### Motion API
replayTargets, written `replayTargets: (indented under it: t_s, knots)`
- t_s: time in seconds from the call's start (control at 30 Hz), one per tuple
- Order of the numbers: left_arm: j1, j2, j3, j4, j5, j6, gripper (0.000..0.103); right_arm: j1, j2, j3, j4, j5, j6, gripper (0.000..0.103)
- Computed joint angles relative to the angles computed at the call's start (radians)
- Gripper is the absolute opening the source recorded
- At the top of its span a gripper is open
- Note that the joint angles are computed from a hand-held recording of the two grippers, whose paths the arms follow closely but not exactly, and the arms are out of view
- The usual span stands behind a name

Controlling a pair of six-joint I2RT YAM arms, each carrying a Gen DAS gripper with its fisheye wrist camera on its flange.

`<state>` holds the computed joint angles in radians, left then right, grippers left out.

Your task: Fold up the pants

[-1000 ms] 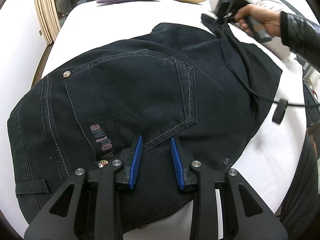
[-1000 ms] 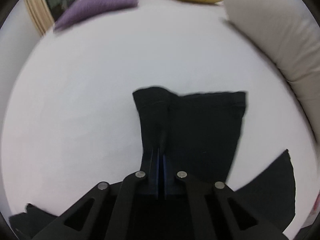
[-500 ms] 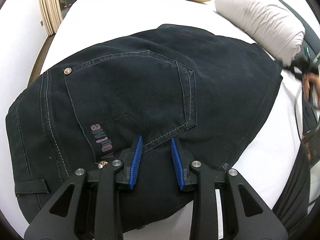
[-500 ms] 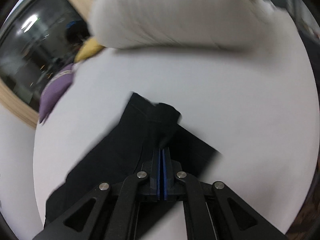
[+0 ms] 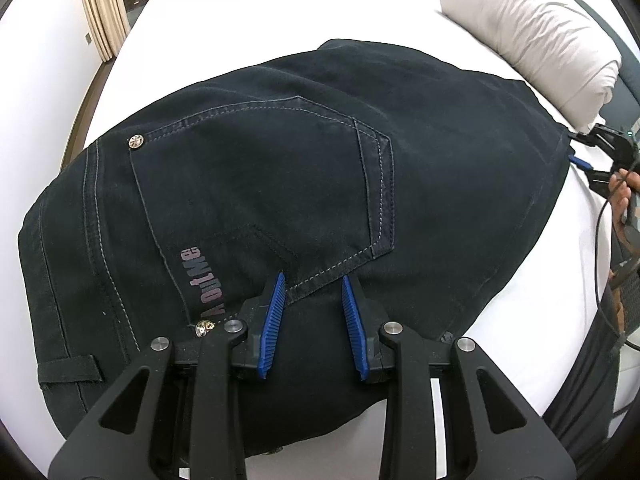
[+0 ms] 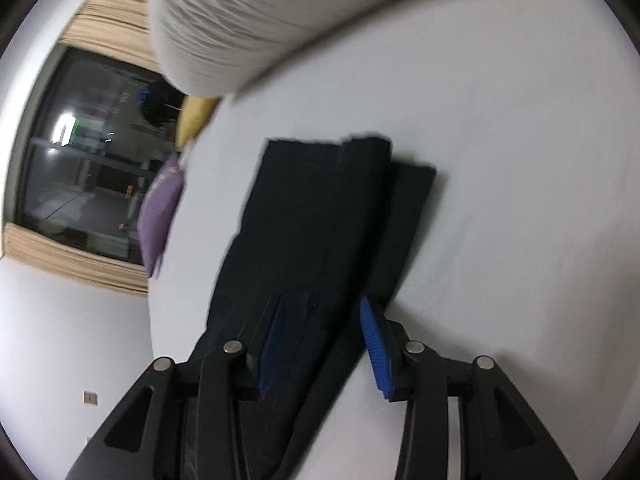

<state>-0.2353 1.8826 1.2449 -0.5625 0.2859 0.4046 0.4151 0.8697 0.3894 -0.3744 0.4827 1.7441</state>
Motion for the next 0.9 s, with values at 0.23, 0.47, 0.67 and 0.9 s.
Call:
replayTargets:
  t_s: [0.23, 0.47, 0.67, 0.9]
  knots:
    - [0.010, -0.009, -0.012, 0.003, 0.009, 0.007, 0.028, -0.068, 0.026, -0.030, 0.103, -0.062, 0.026, 0.042]
    - [0.017, -0.009, -0.009, -0.006, 0.016, 0.028, 0.028, -0.115, -0.020, -0.146, 0.253, -0.089, 0.013, 0.004]
    - [0.031, -0.005, 0.006, -0.034, 0.029, 0.056, 0.028, 0.056, -0.180, -0.163, 0.026, 0.101, 0.143, 0.002]
    - [0.030, -0.008, 0.010, -0.041, 0.029, 0.043, 0.028, 0.068, -0.198, -0.169, 0.052, 0.135, 0.111, 0.005]
